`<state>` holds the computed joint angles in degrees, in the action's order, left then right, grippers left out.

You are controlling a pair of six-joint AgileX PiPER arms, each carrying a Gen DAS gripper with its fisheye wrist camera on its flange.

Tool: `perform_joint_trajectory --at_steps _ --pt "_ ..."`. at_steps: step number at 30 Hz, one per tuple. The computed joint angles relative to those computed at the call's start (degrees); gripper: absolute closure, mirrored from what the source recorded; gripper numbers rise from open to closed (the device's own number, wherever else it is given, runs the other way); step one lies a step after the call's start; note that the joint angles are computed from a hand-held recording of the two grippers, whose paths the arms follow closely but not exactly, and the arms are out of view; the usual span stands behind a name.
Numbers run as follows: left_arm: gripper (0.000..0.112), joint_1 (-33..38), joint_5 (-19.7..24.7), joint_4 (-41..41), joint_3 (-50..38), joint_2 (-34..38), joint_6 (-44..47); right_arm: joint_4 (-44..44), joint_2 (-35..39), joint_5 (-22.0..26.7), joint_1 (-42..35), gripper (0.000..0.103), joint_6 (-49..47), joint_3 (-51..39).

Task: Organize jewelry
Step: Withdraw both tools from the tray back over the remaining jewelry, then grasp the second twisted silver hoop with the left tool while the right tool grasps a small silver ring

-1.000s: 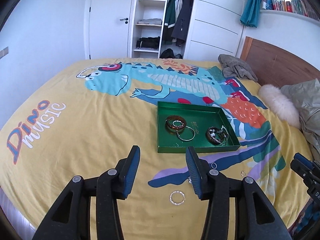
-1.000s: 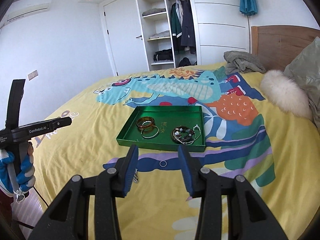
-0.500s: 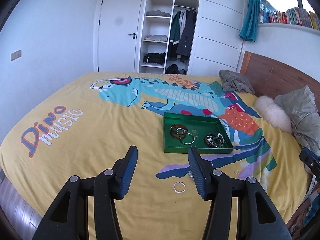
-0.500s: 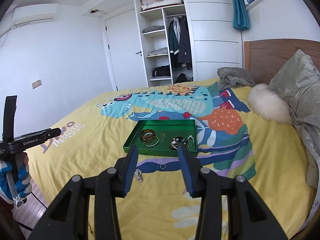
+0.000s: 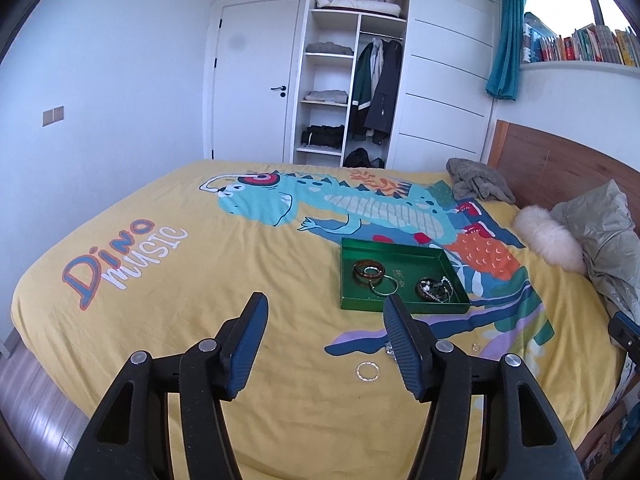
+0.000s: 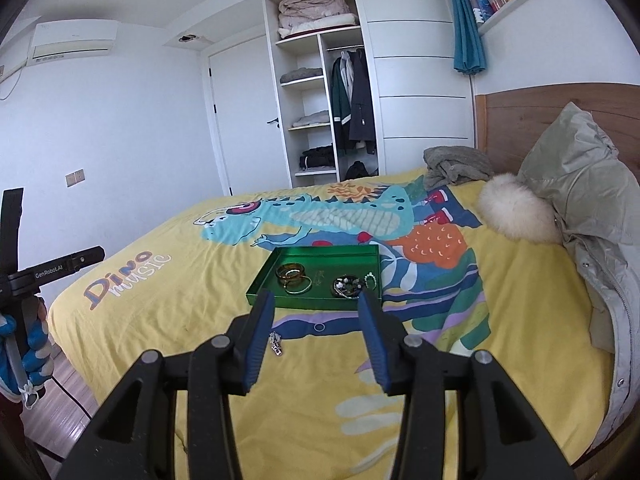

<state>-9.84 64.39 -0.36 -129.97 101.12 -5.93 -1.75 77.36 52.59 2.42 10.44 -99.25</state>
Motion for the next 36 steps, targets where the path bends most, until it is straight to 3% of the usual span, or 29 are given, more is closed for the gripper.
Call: perform_joint_trajectory --at_steps 7,14,23,28,36 --pt "0.053 -1.5 -4.66 0.27 7.6 0.65 1.54 2.39 1.07 -2.23 -1.81 0.061 -2.0 4.14" --pt "0.053 -3.31 -6.54 0.82 8.34 8.12 1.68 6.76 7.03 -5.07 -4.82 0.061 -5.13 6.49" --pt "0.053 -5.3 -13.25 -3.13 12.91 16.19 7.59 13.76 16.97 -11.08 -8.52 0.061 -11.44 8.17" --pt "0.053 -6.54 -12.53 -2.78 8.72 22.52 9.61 16.15 23.25 -13.24 -8.99 0.061 -14.92 6.28" --pt "0.053 -7.12 -8.66 -1.44 -2.67 32.13 10.19 17.49 34.35 -12.12 -9.67 0.061 -18.21 -2.85"
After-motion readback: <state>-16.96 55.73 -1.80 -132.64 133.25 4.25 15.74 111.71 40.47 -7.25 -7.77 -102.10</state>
